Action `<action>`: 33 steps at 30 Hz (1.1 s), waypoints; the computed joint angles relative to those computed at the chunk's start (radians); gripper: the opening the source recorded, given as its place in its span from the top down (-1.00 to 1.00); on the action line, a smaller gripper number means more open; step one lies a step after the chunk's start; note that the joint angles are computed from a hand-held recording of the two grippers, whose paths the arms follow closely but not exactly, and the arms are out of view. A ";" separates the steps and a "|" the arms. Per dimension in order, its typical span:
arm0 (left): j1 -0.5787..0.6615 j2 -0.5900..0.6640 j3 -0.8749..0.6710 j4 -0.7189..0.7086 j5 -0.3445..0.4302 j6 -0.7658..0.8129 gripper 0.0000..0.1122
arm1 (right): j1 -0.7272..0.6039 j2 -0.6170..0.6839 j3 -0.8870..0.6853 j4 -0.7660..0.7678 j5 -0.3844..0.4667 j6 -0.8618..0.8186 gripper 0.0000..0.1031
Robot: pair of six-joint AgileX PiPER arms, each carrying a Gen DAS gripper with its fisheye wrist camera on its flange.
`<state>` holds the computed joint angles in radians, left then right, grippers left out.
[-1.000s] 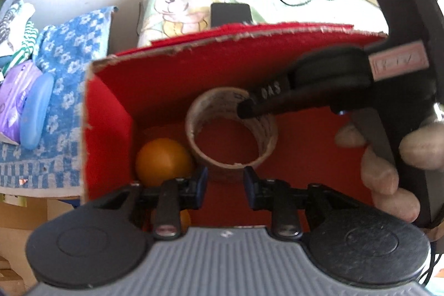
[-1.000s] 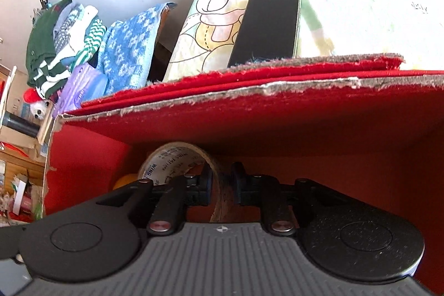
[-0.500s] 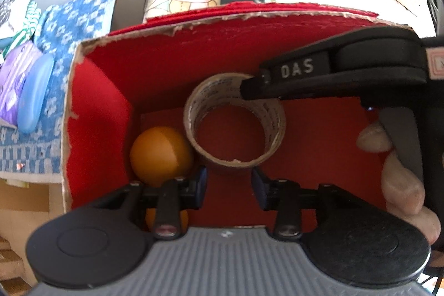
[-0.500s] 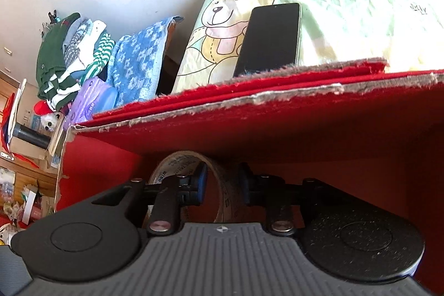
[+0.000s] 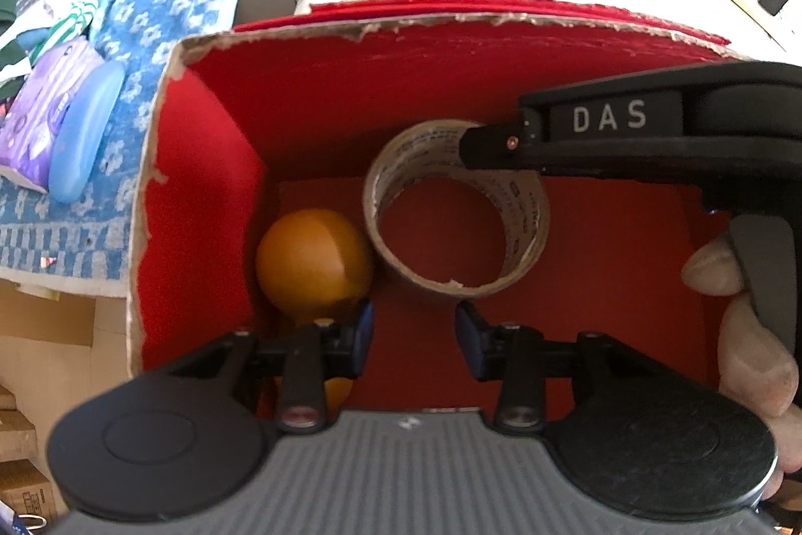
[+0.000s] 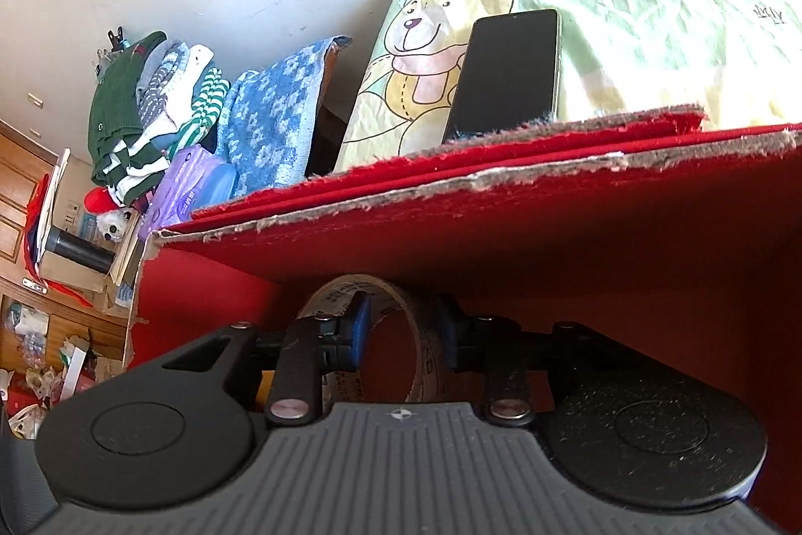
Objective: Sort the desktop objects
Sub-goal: 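Carry the tape roll with the left gripper down into the red box, then open the left gripper to set the tape roll upright in the box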
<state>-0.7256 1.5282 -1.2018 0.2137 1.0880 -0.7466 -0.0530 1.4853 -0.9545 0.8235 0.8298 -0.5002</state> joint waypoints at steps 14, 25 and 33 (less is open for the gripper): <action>-0.037 0.026 -0.023 0.067 0.041 -0.063 0.22 | 0.008 -0.006 0.005 -0.020 -0.012 0.032 0.34; -0.028 0.059 -0.056 0.073 0.052 -0.044 0.22 | -0.054 -0.063 -0.037 -0.068 0.114 0.116 0.34; -0.045 0.072 -0.065 0.097 0.065 -0.059 0.22 | -0.002 -0.186 0.002 -0.277 0.113 0.261 0.21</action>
<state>-0.7706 1.6003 -1.2668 0.3105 1.1533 -0.8055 -0.0554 1.2996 -0.9528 0.5465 0.9427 -0.2393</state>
